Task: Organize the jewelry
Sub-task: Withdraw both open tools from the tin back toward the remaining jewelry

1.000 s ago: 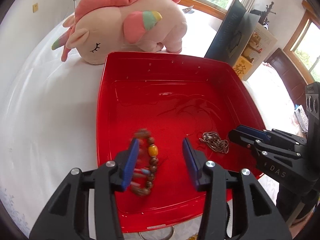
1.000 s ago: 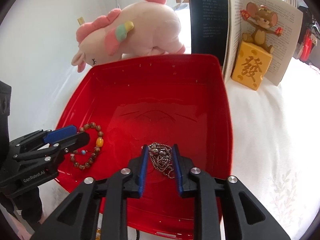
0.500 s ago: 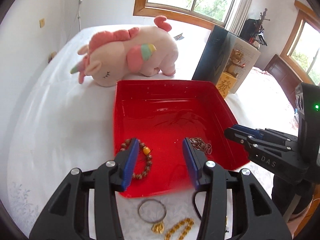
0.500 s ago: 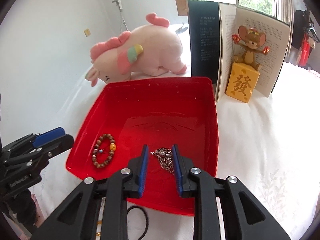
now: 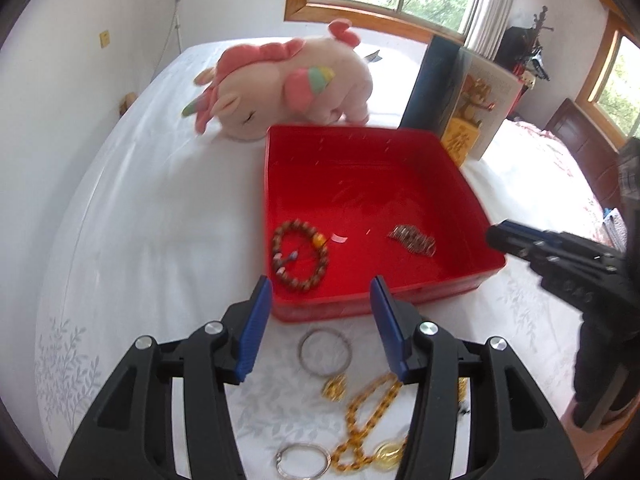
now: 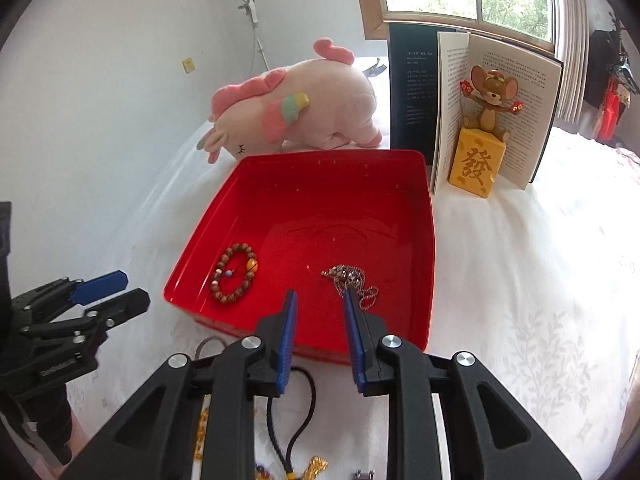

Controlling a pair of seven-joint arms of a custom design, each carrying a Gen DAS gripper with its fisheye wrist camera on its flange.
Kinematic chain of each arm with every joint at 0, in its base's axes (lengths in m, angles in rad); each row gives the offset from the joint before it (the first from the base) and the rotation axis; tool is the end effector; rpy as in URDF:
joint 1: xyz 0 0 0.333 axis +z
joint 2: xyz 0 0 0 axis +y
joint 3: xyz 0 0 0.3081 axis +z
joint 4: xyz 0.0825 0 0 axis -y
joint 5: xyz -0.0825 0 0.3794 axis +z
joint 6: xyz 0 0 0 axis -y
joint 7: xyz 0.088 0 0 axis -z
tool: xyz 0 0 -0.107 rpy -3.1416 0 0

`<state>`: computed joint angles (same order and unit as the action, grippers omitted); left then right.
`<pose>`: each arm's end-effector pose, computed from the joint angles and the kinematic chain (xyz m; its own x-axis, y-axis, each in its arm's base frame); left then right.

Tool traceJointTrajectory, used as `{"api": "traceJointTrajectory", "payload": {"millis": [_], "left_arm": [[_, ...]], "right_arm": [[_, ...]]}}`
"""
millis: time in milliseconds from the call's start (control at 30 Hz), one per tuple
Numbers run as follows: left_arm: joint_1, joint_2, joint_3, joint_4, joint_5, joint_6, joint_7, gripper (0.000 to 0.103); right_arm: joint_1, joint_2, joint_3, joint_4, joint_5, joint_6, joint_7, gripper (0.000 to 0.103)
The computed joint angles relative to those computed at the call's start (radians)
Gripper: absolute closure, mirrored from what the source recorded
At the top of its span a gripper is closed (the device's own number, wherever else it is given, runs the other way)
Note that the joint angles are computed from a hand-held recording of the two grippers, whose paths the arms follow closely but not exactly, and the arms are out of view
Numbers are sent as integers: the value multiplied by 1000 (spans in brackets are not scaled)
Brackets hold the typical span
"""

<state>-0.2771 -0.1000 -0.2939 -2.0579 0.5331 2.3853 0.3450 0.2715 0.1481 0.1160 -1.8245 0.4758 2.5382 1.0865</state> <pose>0.4709 -0.3023 0.5190 0.2901 -0.9493 0.1212 -0.7633 -0.3059 -0.5690 0.5955 0.2331 0.5092 0.5634 -0.8066 -0.1790 -0.7132 -0.3655 -0.5981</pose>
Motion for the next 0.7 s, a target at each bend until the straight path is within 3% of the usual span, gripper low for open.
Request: {"api": "traceJointTrajectory", "payload": {"millis": [233,333,400,433,467,633,700], "left_arm": [[3,-54,-7,-114,-19,41,-49,40],[9,-68,-12,-150,-25,68,-65,29],[16,-68,-22,-158,0,72,-91,15],[18,-66,-25,-158,10,71,-99,10],[17,-61,-27,-158,13,69,-100,10],[10,-28,-18,-162,-19,70,-85,10],[6,-13,-13,-164,-30,68,-83,10]], "right_arm": [[1,-70,-4,-98,42,1,-52,79],[0,-100,-12,-149,87,-11,-101,77],[0,-114,-21,-176,95,-37,-121,67],[1,-124,-24,-194,105,-39,-136,54],[3,-136,-26,-216,112,-33,-149,41],[17,-173,-40,-305,157,4,-218,16],[19,-177,-44,-323,162,15,-226,11]]}}
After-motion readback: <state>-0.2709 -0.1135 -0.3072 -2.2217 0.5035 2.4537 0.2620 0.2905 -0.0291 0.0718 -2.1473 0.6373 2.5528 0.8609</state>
